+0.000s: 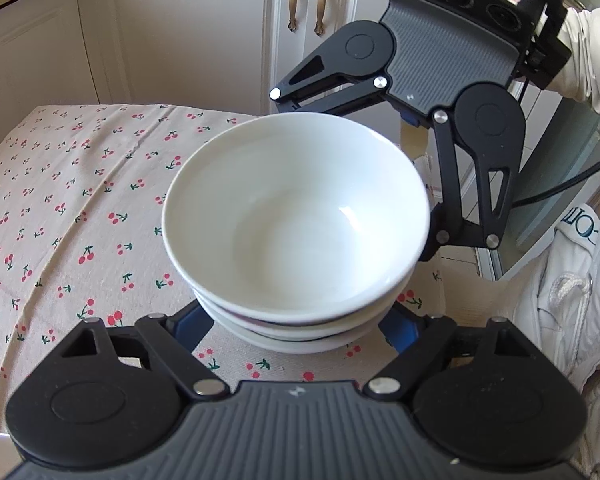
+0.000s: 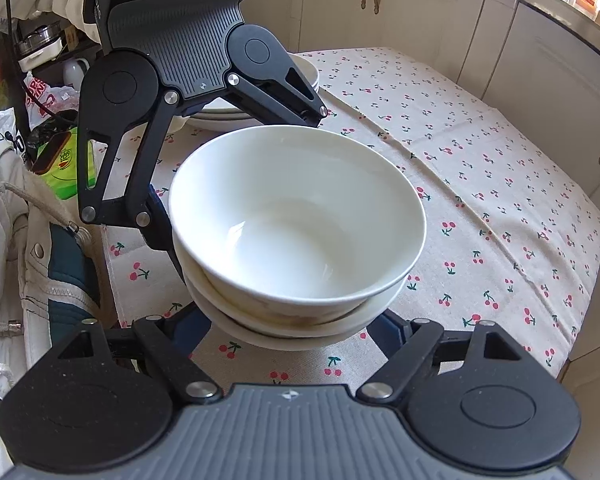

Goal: Organize plates and bowls
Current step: 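Carry the bowl stack with both tools and lower it onto the plate stack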

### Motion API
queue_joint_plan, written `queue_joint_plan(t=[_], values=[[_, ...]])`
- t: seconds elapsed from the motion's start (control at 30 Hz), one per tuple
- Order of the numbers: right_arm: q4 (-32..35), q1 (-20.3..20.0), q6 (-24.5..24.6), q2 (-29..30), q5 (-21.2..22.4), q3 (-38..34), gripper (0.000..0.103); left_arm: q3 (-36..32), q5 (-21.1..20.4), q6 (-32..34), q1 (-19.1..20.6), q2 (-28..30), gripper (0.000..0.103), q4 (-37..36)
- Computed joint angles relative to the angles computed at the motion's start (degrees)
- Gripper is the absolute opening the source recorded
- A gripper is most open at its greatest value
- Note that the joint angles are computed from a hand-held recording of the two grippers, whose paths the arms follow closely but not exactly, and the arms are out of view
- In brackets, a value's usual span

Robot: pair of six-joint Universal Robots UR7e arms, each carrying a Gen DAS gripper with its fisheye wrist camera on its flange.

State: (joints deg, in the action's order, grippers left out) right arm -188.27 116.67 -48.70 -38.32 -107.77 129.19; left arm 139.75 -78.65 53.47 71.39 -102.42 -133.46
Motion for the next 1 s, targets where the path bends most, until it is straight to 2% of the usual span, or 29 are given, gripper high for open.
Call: queue_joint_plan(t=[0.57,1.0], values=[[1.80,0.49,0.78,-0.33,-0.25,-0.28,0.087,0.85,0.93,-1.82,-1.21,-2.24,0.087,1.44],[4.83,4.78,0.89,-0.79,-0.06,-2.12,0.087,1.54,2.82,-4.79,-3.84,-12.42,0.087,7.09]])
